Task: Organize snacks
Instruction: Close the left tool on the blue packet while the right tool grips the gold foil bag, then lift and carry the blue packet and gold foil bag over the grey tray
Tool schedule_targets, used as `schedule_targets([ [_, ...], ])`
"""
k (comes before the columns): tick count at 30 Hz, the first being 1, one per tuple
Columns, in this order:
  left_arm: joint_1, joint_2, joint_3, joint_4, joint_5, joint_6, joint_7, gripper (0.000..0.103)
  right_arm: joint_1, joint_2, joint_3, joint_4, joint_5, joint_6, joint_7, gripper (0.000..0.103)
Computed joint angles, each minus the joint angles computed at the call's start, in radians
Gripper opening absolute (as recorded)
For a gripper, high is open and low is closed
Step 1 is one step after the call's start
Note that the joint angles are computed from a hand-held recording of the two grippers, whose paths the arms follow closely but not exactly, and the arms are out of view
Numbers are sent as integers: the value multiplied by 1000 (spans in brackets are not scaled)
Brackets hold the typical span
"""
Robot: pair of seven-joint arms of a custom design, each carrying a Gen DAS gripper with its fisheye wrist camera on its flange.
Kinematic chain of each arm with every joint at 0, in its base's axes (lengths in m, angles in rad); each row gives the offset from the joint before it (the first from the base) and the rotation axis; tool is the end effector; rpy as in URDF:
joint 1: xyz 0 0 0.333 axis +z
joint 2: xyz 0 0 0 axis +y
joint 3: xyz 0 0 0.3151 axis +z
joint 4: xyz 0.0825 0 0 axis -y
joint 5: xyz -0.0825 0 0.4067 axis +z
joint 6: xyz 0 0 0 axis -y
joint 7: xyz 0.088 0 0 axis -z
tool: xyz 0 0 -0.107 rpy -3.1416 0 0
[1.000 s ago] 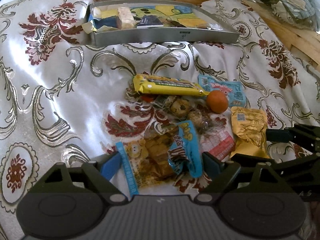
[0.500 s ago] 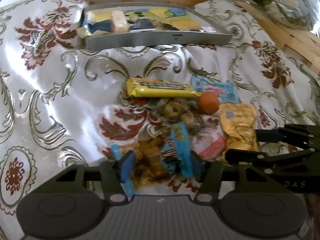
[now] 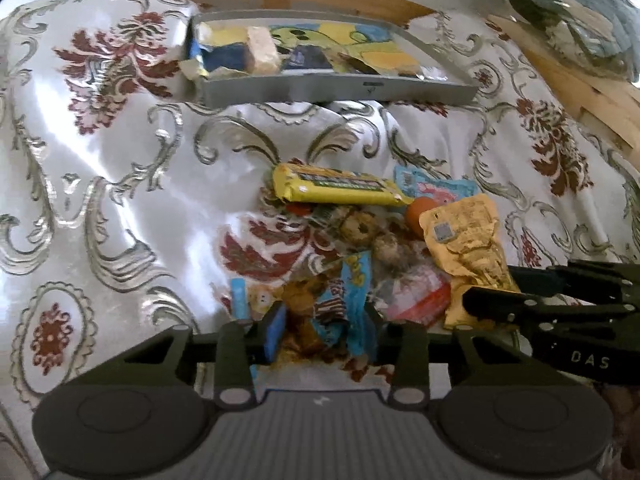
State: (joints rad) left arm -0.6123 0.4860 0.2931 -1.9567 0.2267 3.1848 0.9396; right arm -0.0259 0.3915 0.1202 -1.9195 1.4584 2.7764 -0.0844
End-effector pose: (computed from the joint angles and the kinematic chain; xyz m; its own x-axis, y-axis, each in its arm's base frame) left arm 0.6334 -0.2504 0.3034 -0.0640 -0.9865 0.1508 -0.7338 -0.0559 -0.6770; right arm 0.6540 0.0138 0.2941 0.4660 -0.8733 -0.1419 -0.6221 -0.2094 -0.7544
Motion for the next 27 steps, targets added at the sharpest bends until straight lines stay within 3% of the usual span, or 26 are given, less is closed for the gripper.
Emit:
schedule_targets([
  [5,-23,-13,31,-18,-25,19,-36,38,0,-8,3,1,25,-6,-48,35],
  [9,-116,-1,131,-25,-47,42,-44,37,8,-11,1,5,36,-10,-97,33],
  [21,-310,55,332,-13,-83,25,-20,41,21,7,8,23,-3,-9,-94,34],
  [23,-283,49,301,-8,-73,13,-1,41,21,10,10,25,-8,-7,-93,34],
  [27,-156,35,165,13,-37,-16,35,41,21,21,13,36,-33,0,-73,36],
])
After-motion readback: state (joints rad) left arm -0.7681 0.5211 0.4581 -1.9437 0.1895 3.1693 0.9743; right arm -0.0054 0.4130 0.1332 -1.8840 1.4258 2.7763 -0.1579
